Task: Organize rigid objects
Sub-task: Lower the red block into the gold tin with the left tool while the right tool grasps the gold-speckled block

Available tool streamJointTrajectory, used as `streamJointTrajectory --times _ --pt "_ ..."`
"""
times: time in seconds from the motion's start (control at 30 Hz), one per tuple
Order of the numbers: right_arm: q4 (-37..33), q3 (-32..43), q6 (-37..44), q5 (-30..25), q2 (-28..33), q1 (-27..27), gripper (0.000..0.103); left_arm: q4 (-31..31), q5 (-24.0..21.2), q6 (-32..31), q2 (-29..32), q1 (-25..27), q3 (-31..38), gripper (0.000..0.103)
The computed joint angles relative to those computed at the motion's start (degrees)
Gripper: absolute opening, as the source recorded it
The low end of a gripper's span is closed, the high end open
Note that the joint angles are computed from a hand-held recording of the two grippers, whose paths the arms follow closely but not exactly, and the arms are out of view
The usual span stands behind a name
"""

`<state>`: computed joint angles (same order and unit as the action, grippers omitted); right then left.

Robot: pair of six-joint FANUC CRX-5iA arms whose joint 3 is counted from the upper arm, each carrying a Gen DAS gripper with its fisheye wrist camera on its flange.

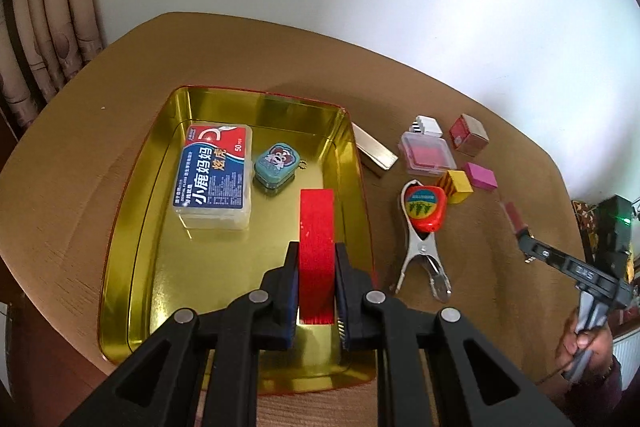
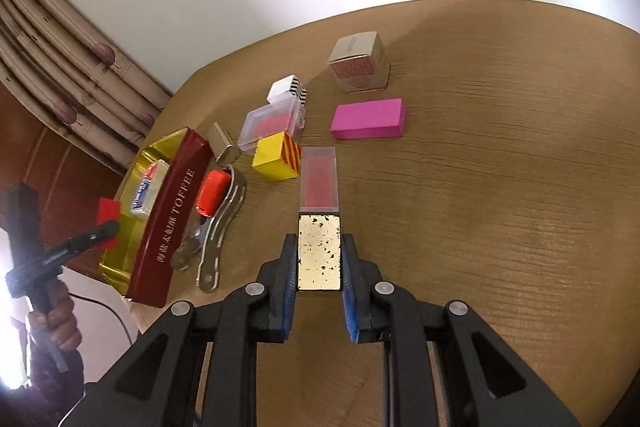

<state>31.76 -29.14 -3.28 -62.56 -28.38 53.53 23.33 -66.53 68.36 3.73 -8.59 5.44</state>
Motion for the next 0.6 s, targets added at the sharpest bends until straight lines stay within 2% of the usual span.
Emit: streamJointTrajectory --times 0.37,0.6 --pt "2.25 -0.17 -2.87 -0.86 -0.89 2.7 0.018 -2.95 1.94 0.1 3.24 -1.87 3.24 0.015" --pt "3.73 -0.07 -4.27 -1.37 -1.27 3.84 0.018 -4.82 0.24 2.3 8.59 -3.04 8.58 0.015"
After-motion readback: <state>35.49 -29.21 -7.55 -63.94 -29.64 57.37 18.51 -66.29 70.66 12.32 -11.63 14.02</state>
